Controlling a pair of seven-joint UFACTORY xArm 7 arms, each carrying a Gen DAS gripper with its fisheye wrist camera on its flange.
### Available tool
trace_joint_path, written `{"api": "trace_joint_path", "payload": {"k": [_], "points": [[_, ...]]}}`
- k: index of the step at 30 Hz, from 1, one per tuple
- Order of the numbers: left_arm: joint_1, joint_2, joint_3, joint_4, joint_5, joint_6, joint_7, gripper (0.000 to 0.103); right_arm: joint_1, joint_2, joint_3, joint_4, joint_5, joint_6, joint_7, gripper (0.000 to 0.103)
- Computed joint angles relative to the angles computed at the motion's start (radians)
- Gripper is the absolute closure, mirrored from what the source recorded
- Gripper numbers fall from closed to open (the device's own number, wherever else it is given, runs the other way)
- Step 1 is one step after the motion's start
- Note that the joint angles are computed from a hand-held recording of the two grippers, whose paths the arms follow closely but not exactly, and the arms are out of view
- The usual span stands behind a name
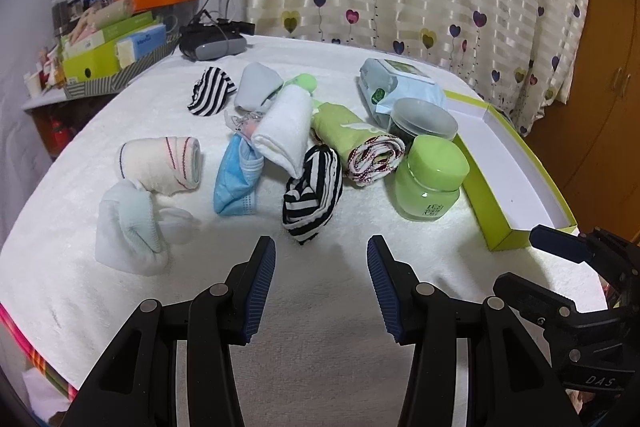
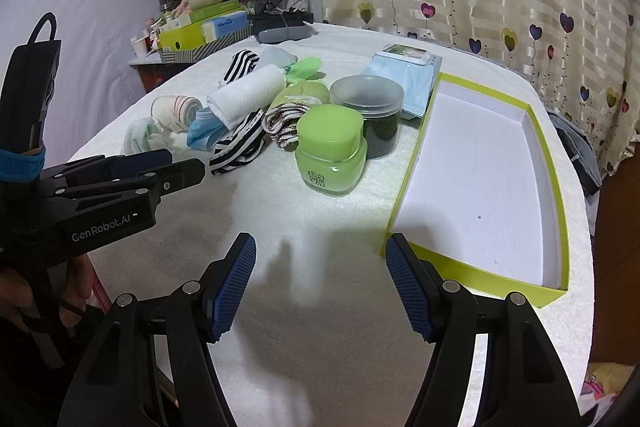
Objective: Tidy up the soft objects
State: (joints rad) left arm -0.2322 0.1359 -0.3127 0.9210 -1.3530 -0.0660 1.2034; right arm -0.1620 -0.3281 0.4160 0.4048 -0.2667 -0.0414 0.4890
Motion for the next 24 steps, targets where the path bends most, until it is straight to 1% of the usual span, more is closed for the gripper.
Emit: {"api": "trace_joint_path", "payload": {"k": [7,10,11,13,15,18,20,22,24], "points": [[-0.001,0.000,0.012,0.005,-0.018,0.024,0.021,0.056,0.007,0.002,-0.008,-0.001,0.001,-0.005,-0.002,0.035],[-0.003,0.001,0.019,0.019,-0.099,0.029,0.100,0.056,0.013,0.003,-0.013,0.000,0.005,-0.008,-0.007,0.035],[-0.012,0.000,0.029,0.019,-0.101,0.035,0.101,0.056,0.012,0.003,-0.013,0.001,0.007,-0.009,-0.009,0.035],[-0.027,-0.004,0.048,0.017,-0.096,0.048,0.093,0.056,0.000,0.003,-0.002,0.002,0.008,-0.016,-0.006,0.035],[-0.034,-0.006,0.057,0.019,-0.123,0.053,0.122,0.056,-0.023,0.004,0.021,0.002,0.011,-0.024,-0.001,0.035],[-0.050,-0.008,0.071,0.020,-0.139,0.052,0.135,0.056,-0.052,0.009,0.051,0.010,0.008,-0.019,0.005,0.035],[-0.058,-0.008,0.075,0.028,-0.184,0.044,0.179,0.056,-0.055,0.013,0.053,0.010,0.006,-0.024,0.005,0.035],[-0.071,-0.013,0.086,0.024,-0.182,0.042,0.169,0.056,-0.063,0.017,0.060,0.012,0.005,-0.031,0.004,0.035],[-0.079,-0.015,0.093,0.025,-0.183,0.038,0.167,0.056,-0.087,0.014,0.085,0.007,0.003,-0.055,-0.002,0.035]]}}
